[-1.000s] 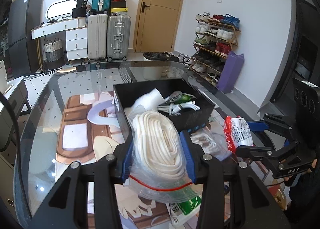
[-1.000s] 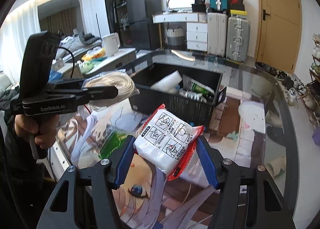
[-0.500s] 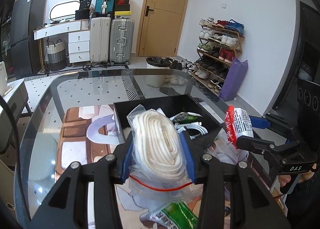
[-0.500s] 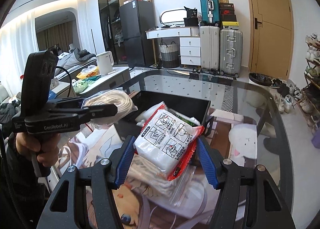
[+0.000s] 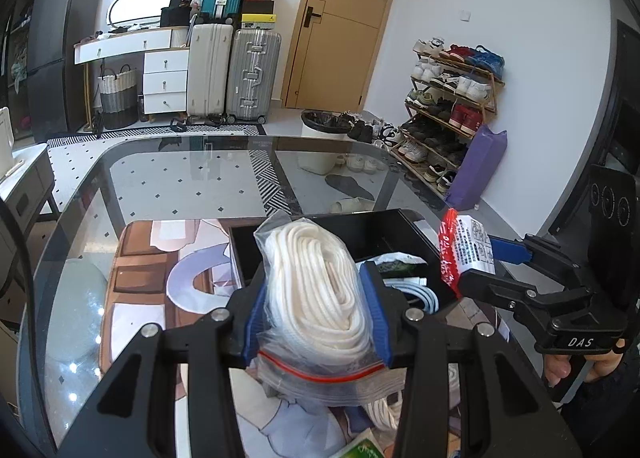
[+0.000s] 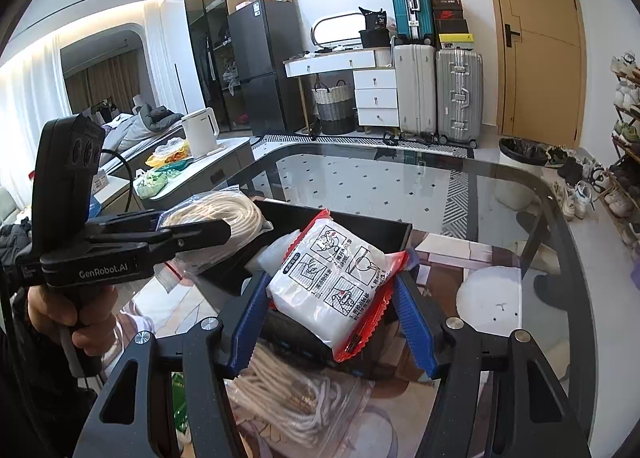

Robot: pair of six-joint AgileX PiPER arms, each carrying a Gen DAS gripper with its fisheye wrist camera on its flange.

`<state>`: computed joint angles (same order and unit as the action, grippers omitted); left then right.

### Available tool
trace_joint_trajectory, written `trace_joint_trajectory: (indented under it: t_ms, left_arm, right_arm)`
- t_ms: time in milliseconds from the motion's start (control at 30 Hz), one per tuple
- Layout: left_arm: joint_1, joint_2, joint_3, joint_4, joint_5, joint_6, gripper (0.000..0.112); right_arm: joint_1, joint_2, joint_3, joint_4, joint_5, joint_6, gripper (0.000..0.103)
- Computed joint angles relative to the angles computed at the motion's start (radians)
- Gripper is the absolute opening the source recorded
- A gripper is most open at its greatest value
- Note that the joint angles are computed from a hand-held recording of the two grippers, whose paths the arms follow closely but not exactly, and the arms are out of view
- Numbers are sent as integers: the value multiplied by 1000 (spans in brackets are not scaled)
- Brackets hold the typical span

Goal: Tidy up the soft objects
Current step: 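Carry the cable bag in the left tool and packet in the right tool over the box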

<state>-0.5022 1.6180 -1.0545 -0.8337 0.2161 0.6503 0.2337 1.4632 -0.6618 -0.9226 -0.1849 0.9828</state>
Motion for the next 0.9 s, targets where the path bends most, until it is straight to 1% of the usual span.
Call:
trace_joint_trajectory:
  t_ms: [67, 100, 167, 333, 433, 533, 633, 700, 800, 867, 900]
  left_arm:
    - [-1, 17, -18, 17, 1, -19, 43]
    - [-1, 25, -29, 26, 4, -28, 43]
    - [5, 35, -33, -16, 0, 10, 43]
    - [13, 72, -66, -26, 14, 6, 43]
    - [14, 95, -74, -56, 15, 35, 43]
    - [12, 120, -94, -55, 28, 31, 43]
    - [5, 130, -98, -72, 39, 63, 43]
    - [-6, 134, -101, -28, 41, 36, 43]
    - [-26, 132, -99, 69, 28, -32, 44]
    - [-28, 130, -102, 79, 34, -40, 45]
    - [-26, 129, -102, 78, 39, -33, 44]
  right_arm:
    - [-13, 31, -35, -69, 4, 67, 64]
    - [-14, 40, -46, -73, 7, 70, 64]
    - [-21, 62, -72, -118, -2, 111, 64]
    - [-28, 115, -135, -171, -4, 160, 64]
    - [-30, 168, -187, -247, 7, 243, 64]
    - [-31, 211, -228, -386, 6, 373, 64]
    - [-22, 239, -250, -479, 10, 450, 63]
    - [-14, 248, -258, -504, 21, 466, 63]
    - [-4, 265, -278, -634, 30, 586, 63]
    - [5, 273, -287, -716, 40, 665, 63]
    - [7, 278, -295, -789, 39, 742, 63]
